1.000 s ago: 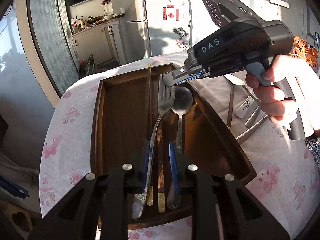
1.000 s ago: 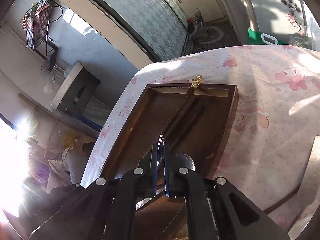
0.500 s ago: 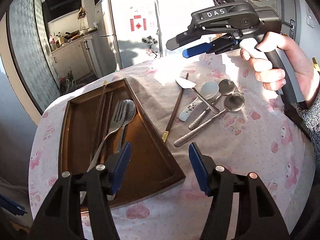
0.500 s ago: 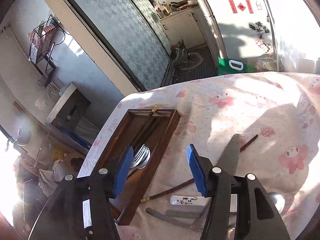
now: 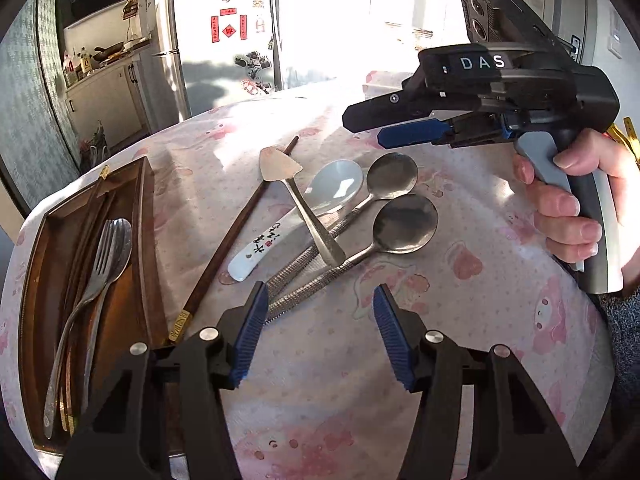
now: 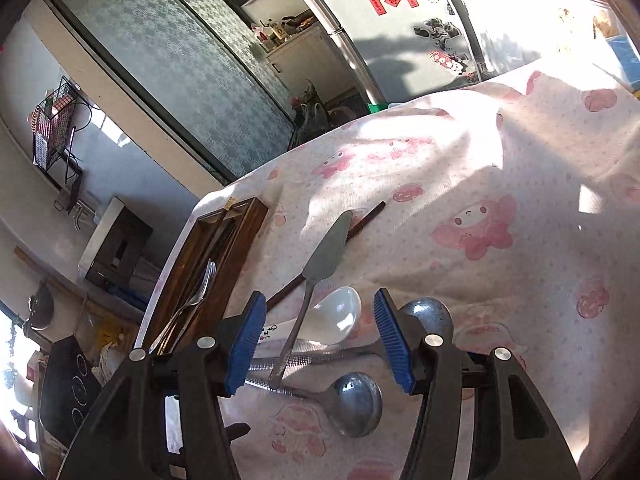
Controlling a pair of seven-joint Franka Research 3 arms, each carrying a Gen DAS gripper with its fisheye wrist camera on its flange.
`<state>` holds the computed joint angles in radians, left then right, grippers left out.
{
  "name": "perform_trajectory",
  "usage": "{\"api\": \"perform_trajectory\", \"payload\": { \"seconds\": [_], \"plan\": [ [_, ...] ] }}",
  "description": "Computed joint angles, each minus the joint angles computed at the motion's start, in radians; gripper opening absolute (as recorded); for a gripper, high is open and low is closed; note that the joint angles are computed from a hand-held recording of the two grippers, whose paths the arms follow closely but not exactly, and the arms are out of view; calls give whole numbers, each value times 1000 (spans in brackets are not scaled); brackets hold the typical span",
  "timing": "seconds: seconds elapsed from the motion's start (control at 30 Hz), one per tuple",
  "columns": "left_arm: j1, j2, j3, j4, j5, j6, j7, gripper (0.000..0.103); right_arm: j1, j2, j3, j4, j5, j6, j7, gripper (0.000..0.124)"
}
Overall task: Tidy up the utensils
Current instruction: 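Grasp the triangular metal cake server with the right gripper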
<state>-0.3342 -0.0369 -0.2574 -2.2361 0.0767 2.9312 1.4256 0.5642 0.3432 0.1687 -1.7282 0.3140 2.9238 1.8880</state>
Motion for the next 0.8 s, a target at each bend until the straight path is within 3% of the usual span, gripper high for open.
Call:
{"api": "perform_trajectory", "payload": {
  "seconds": [0.13, 0.3, 0.43, 0.47, 0.5, 0.8],
  "plan": [
    [0, 78, -9, 79, 12, -15, -11, 44, -13, 21, 23, 20, 23, -17, -39, 57],
    [3, 135, -11, 148, 100, -46, -93, 44, 7, 37, 1, 48, 5, -36, -22, 57],
    [19, 158, -21, 180, 89, -76, -90, 41, 5, 44, 0, 63, 8, -32, -15, 57],
    [19, 159, -19, 181, 95, -78, -101, 27, 4, 47, 1, 66, 9, -30, -14, 57],
    [13, 159, -9, 185, 127, -87, -131, 20, 4, 49, -2, 71, 9, -31, -9, 57],
    [29, 104, -16, 122, 97, -61, -136, 15, -32, 139, 27, 201, 74, -100, -20, 56]
  ]
}}
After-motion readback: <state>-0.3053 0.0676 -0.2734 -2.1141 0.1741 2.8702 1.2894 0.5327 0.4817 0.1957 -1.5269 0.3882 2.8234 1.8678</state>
